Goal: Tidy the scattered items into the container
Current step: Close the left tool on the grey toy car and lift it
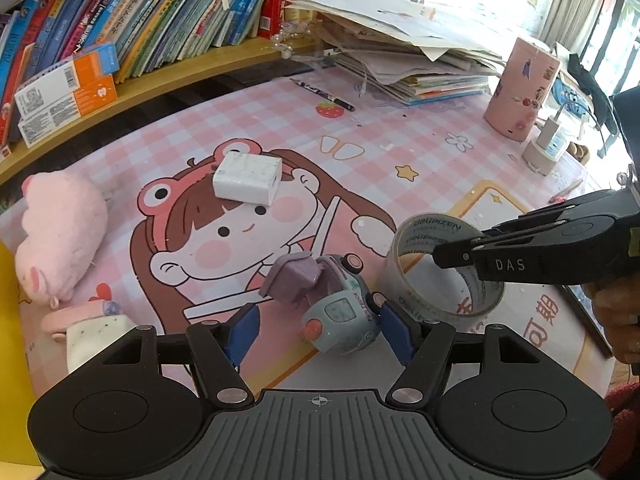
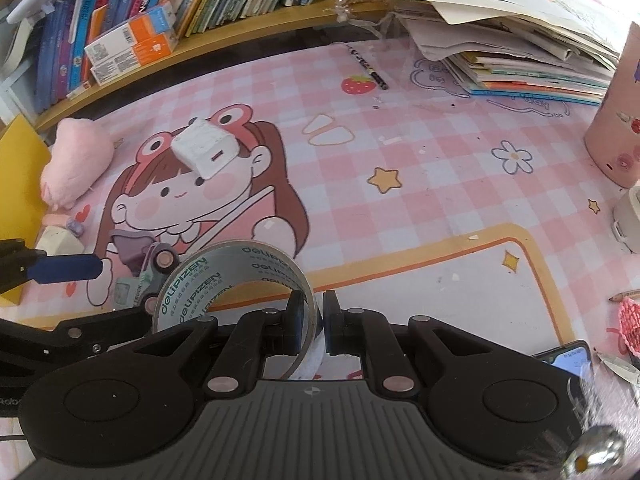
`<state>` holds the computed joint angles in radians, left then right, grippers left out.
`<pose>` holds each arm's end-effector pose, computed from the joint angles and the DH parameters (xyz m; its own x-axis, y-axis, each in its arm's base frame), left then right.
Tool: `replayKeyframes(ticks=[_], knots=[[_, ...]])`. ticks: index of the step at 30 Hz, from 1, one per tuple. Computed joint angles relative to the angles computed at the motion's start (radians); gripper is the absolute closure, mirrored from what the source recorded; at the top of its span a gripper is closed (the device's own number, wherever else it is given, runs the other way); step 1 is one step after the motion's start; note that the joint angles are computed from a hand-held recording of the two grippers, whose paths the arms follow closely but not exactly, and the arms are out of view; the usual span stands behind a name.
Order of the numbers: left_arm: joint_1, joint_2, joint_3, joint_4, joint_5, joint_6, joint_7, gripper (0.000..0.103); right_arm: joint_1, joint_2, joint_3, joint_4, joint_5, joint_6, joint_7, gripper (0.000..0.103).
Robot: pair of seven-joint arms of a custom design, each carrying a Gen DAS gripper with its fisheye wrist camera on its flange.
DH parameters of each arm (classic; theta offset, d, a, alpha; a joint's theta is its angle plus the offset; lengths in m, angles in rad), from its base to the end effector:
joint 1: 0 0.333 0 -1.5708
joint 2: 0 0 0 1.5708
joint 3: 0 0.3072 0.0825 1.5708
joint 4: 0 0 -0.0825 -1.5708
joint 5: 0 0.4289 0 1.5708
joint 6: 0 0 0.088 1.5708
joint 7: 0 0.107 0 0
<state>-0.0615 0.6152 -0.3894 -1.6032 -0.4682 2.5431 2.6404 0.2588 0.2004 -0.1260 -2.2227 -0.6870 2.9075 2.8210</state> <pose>0.6988 -0.2859 0.2959 -0.8861 -0.4528 0.0990 -0.4212 0.6975 -0.5798 0.5933 0.1185 0.2863 -0.4142 -0.8973 -0.1526 -0.7437 0.4303 -0.5116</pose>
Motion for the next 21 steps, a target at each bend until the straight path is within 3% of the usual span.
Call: replayKeyframes(ticks=[10, 13, 21], knots=[[-0.016, 0.008, 0.019, 0.022, 0.033, -0.015, -0.058, 0.031, -0.003, 0.009, 0.002, 0.004, 0.027, 0.009, -0.026, 0.093], [-0.049, 0.016, 0.047, 0.024, 0.084, 0.011, -0.103, 0.031, 0.001, 0.013, 0.0, 0.007, 0.036, 0.011, -0.037, 0.093], [-0.048, 0.078, 0.041, 0.097, 0.122, -0.023, -0.201, 0.055, 0.004, 0.02, -0.003, 0.009, 0.068, 0.016, -0.061, 0.093]])
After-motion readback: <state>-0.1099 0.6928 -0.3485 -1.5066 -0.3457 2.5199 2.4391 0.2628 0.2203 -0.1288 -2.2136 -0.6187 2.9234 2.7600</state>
